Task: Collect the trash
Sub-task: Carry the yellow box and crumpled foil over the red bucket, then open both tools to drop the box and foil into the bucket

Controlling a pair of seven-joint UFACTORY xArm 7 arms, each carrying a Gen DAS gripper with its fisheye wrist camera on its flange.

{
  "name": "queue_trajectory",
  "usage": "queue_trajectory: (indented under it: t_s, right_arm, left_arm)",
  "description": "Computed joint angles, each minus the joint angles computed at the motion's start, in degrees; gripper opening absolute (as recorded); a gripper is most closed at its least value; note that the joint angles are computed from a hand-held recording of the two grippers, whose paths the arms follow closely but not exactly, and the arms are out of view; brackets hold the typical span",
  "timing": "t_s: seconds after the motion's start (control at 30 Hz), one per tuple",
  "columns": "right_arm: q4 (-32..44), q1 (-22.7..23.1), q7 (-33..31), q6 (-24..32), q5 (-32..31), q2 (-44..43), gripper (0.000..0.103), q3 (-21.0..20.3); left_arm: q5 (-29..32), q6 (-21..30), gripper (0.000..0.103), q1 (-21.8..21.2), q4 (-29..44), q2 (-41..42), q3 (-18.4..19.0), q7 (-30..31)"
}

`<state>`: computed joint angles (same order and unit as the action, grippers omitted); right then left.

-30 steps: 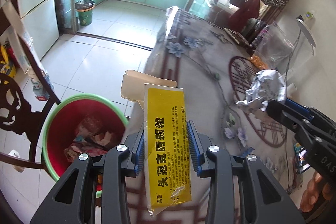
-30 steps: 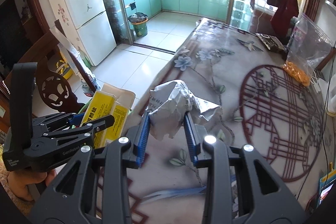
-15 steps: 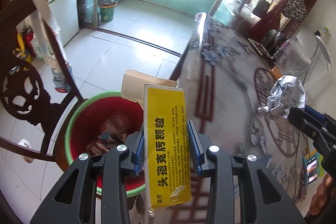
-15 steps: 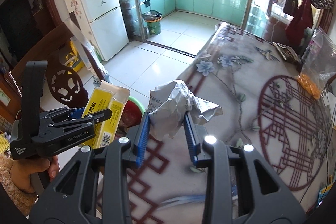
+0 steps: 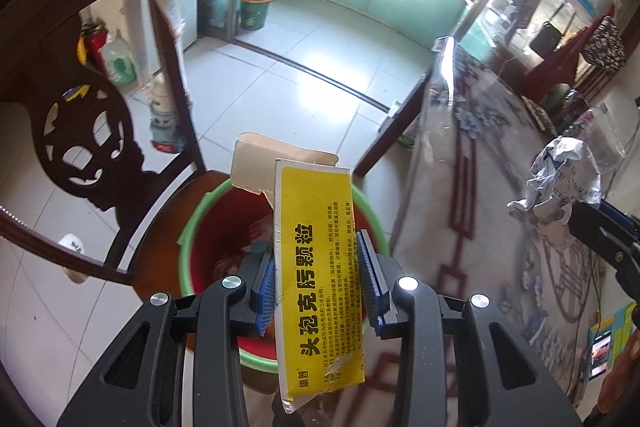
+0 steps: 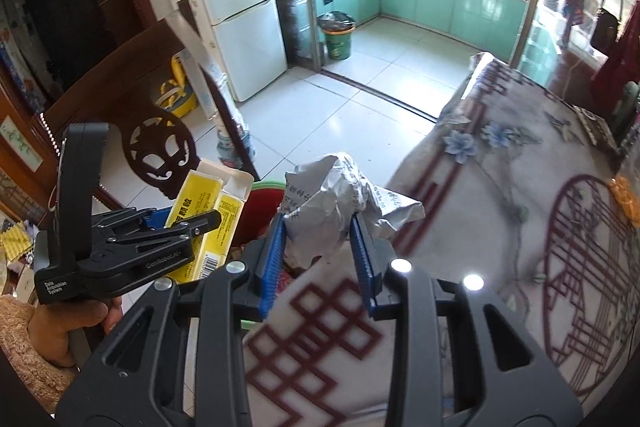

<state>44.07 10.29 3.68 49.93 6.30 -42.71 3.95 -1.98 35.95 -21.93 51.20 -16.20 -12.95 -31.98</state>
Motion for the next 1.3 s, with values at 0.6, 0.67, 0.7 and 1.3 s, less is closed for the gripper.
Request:
queue_trajectory:
  t_s: [0.6,0.67,0.7,1.3]
  right_arm:
    - [1.56,4.34,-4.51,-1.77,5.6,9.53,0.032,-0.75]
    - [1.45,4.62,-4.98,-1.65,6.48,10.11,0.032,-0.98]
    - [1.4,4.65,-5.05,-1.56,6.77,10.22,0.032,-0.98]
    - [2.07,4.52,-6.57,-1.08,9.77,14.4,0.032,-1.27]
  left_arm:
    - [0.74,1.87,0.034,1.58,-1.56,2.61,1.17,0.25]
    - [0.74,2.02,0.034,1.56,-1.57,2.99,1.19,0.37]
    - [0.8,2.23,0.034,1.54,-1.44,3.27,1.17,0.4]
    - [0.52,3.82,0.034,1.01,1.2,9.25,1.5,1.15]
